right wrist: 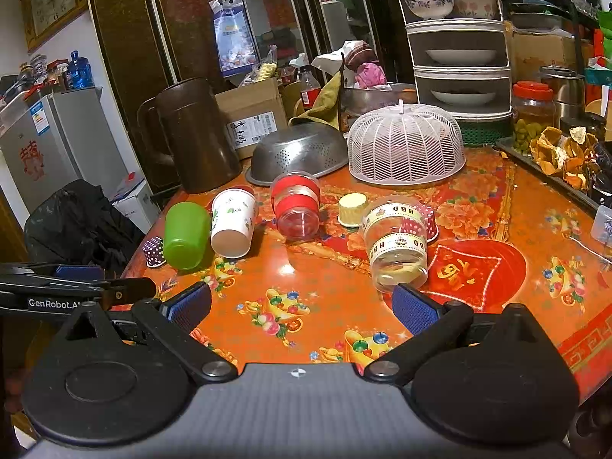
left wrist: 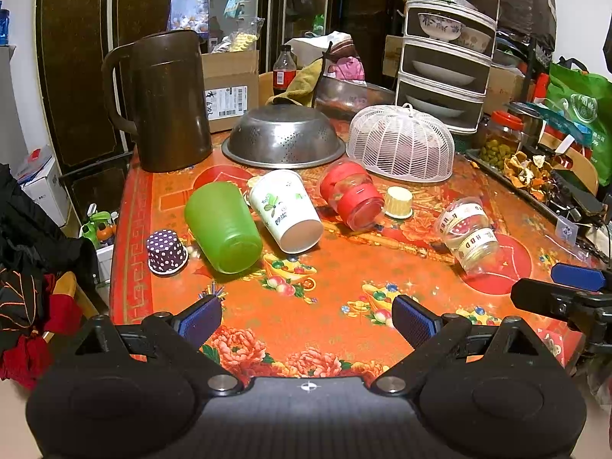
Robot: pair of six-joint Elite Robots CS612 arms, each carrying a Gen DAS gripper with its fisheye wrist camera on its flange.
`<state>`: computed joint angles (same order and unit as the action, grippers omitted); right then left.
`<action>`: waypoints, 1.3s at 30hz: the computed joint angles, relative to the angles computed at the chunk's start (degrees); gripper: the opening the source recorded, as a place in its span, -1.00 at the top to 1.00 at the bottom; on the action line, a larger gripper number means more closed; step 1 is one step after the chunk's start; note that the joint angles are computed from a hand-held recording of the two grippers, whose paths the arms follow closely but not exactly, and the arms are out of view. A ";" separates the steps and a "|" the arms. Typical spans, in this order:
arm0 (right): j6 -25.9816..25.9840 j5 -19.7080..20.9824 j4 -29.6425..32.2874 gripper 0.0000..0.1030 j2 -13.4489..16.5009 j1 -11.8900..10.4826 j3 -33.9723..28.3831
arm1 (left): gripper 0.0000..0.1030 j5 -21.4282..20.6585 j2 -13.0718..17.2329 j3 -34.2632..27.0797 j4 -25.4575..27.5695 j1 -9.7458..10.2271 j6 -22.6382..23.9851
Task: Flip cup upright
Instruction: 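Move the left tool to the green cup lying on its side and grasp it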
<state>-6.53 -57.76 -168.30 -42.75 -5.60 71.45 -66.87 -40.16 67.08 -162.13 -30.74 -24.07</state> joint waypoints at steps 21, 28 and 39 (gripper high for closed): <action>0.08 1.89 0.14 -0.98 0.49 -0.75 -0.29 | -0.89 1.92 1.18 -4.87 5.91 1.05 -4.01; 0.35 5.05 0.23 -0.98 0.77 -1.86 -0.31 | -0.86 2.37 9.27 -24.48 30.65 4.58 -12.79; 3.03 6.79 -2.27 -0.98 0.68 -3.83 0.62 | -0.73 -2.90 17.74 -40.52 45.39 6.32 -20.66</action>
